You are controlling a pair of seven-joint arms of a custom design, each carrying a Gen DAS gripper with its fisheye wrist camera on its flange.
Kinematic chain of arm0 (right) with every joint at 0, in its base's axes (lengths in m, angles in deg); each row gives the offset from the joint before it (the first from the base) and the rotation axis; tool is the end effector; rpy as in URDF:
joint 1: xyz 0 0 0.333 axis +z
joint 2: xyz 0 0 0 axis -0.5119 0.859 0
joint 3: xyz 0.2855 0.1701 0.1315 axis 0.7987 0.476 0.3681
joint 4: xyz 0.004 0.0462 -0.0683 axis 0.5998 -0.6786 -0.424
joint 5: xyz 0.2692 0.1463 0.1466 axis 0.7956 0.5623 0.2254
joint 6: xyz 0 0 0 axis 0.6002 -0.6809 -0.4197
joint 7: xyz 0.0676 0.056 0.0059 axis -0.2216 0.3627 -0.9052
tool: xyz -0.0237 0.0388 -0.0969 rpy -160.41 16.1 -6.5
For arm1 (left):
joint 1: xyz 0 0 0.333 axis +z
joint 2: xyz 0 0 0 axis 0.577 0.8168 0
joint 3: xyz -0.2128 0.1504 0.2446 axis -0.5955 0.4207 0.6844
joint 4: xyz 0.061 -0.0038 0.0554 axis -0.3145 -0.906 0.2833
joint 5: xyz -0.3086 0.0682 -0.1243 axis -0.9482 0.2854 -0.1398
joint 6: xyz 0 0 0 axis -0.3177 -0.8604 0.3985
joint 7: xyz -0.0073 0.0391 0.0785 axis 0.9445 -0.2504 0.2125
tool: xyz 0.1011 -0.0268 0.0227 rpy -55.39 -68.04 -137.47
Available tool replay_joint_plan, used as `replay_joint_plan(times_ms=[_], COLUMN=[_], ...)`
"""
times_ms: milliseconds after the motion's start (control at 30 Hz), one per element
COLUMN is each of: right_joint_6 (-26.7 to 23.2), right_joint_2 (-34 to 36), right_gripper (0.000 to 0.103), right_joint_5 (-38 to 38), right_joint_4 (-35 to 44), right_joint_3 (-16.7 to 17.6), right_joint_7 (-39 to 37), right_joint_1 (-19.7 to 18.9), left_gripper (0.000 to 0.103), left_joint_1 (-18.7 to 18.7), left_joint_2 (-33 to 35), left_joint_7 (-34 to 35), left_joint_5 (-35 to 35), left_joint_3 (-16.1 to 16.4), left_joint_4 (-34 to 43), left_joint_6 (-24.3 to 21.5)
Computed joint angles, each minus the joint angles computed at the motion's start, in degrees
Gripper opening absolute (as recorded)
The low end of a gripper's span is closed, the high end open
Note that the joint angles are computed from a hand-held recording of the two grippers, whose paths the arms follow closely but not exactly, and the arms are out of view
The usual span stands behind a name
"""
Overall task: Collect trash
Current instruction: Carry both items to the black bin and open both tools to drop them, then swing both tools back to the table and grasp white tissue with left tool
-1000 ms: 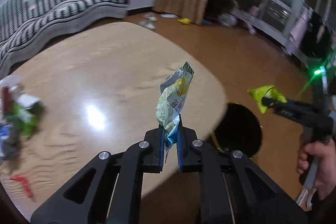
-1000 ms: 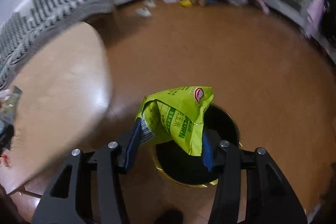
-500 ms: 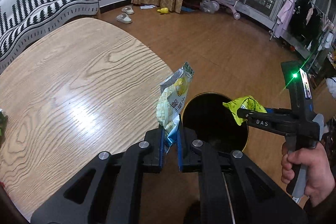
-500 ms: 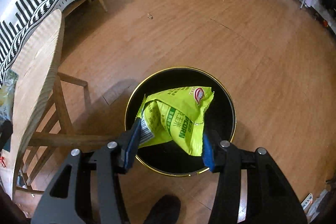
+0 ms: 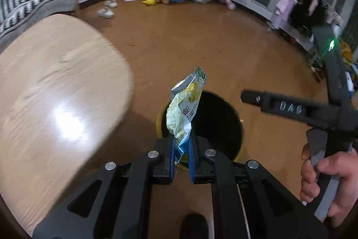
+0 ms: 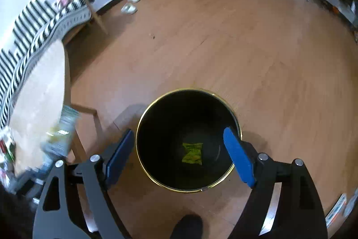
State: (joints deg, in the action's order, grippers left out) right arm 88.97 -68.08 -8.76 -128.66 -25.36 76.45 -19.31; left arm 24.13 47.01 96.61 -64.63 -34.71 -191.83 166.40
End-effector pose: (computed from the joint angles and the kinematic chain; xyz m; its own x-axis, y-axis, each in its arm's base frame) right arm 0.4783 0.1232 0.4489 -0.1954 -0.9581 -0.2093 -0.8441 0.2729 -0.4614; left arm 0.4586 -0.1297 0.4361 -0.3505 -0.9171 0.1903 -0.7930 0.1824 -0.5813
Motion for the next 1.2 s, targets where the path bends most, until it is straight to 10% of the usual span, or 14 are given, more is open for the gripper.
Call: replay_joint_plan(times_ms=[200,267,333,367,600,833,1200], right_joint_6=[1.36,1.7,1.77,1.76,0.22,-1.66,-12.38], right_joint_2=[-3.14,-3.87,-4.33,-4.57,-4.66,-1.44,18.64], right_gripper=[0.08,0.08,0.08,0.081,0.083,0.089,0.09], right_joint_5=[3.05,4.66,3.83,2.94,-1.98,-9.55,-6.94], right_joint_4=[-2.08,-2.41,-2.41,-2.38,0.37,9.34,38.24], right_joint_3=[-0.98,-1.41,-1.34,-1.18,0.78,5.5,12.24], right_joint_7=[1.35,0.83,1.71,2.59,7.91,11.83,0.04], right_joint_1=[-0.82,-0.84,-1.27,-1.55,-0.93,4.95,23.13], left_gripper=[0.011,0.024,0.071,0.076,0.077,0.094,0.094], left_joint_1=[-0.07,-0.16,-0.56,-0.09,2.64,6.17,32.09], left_joint_2=[6.81,8.79,10.05,10.34,5.95,-10.54,-20.57], left_joint_7=[3.79,3.0,1.33,2.35,4.21,-0.17,-6.91], left_joint_5=[-2.34,-0.73,1.35,0.26,-0.7,8.51,29.92], left_joint_3=[-2.39,-2.9,-3.45,-4.42,-4.85,4.19,23.79], left_joint_4=[5.52,6.62,6.56,6.47,3.71,-5.76,-9.12], left_joint_6=[-3.97,-3.54,-0.77,0.81,-0.64,-1.43,-6.37])
